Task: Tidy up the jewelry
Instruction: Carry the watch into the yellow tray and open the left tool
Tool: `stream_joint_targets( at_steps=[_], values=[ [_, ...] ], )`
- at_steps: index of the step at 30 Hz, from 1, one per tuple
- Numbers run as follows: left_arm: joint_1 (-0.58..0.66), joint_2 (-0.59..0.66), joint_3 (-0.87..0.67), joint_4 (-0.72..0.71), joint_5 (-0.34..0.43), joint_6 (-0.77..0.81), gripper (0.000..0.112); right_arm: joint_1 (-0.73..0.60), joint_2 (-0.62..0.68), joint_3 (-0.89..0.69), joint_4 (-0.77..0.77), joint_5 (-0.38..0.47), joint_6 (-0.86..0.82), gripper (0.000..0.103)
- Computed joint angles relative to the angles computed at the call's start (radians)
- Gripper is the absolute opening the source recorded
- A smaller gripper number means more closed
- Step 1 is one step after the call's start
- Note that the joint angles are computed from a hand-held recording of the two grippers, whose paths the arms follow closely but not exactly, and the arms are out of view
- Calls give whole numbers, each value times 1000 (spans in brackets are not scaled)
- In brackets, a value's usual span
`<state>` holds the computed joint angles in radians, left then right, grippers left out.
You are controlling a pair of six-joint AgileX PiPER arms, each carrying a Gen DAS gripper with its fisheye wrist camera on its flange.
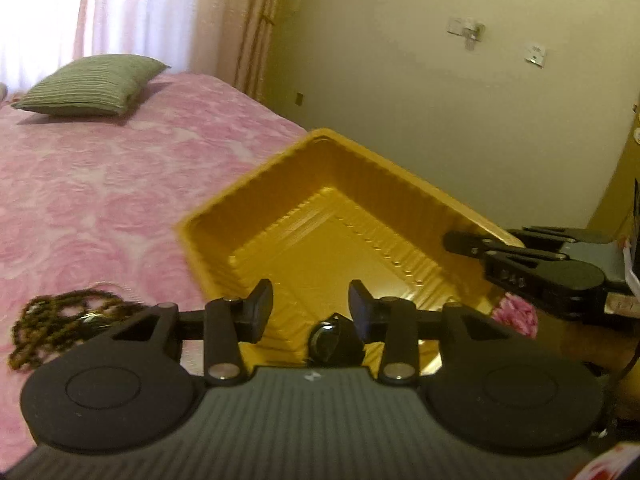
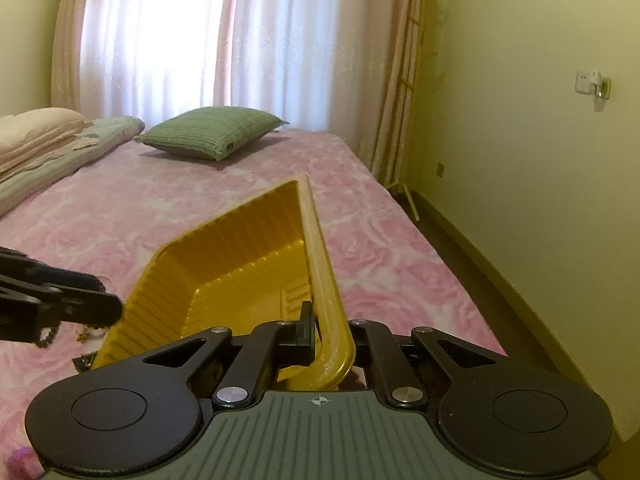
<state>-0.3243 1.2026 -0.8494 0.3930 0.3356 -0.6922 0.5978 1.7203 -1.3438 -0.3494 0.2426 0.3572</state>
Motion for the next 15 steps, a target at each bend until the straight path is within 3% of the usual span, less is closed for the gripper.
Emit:
stream_joint_targets(
  at_steps=[5, 9, 15],
  values=[
    [51, -96, 102, 161, 48, -145, 37, -10, -7, 20, -31, -16, 48, 5],
    [125, -140, 189, 130, 59, -113, 37, -8, -13, 25, -211, -7, 241, 5],
    [143, -128, 265, 120, -1, -62, 36, -6, 3, 15, -260, 6, 293, 5]
  ],
)
